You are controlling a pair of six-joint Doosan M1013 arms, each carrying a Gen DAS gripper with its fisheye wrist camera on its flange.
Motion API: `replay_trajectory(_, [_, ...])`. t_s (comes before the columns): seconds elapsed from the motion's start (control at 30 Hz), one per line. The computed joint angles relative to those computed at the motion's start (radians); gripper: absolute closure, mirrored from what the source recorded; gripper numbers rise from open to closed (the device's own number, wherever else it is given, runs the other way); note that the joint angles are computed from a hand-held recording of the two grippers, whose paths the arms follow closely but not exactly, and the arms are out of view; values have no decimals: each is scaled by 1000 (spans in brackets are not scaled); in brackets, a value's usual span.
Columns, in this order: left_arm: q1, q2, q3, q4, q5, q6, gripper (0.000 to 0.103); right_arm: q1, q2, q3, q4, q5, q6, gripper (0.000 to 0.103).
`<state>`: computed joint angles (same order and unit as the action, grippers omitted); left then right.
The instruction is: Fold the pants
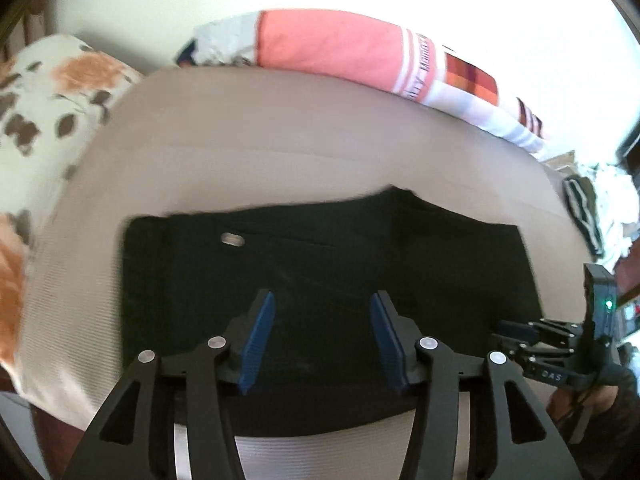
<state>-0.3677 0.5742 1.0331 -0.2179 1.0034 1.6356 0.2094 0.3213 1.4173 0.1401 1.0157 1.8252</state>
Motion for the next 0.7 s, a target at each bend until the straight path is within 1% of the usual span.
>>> replay_trajectory(0.1, [22, -5, 7, 51, -15, -36, 50, 14, 26, -35, 14, 14, -23, 68])
replay_trajectory(0.27, [72, -3, 30, 73, -24, -111, 50, 25, 70, -92, 86, 42, -79, 68])
replay_trajectory(0.33, [90, -1, 41, 74, -24, -122, 50, 33, 87, -117, 86, 55, -83, 68])
replay_trajectory(0.47, [124, 17, 48, -4, -2, -99, 50, 42, 112, -159, 82, 73, -88, 68])
replay_trajectory(0.57, [150, 39, 37, -98, 37, -64, 50, 41, 119, -178, 93, 70, -74, 68])
replay_trajectory(0.63, [165, 59, 19, -158, 66, -26, 50, 36, 119, -188, 101, 65, -58, 63])
replay_trajectory(0.7, [182, 87, -9, -224, 112, 22, 50, 34, 115, -194, 96, 49, -32, 61])
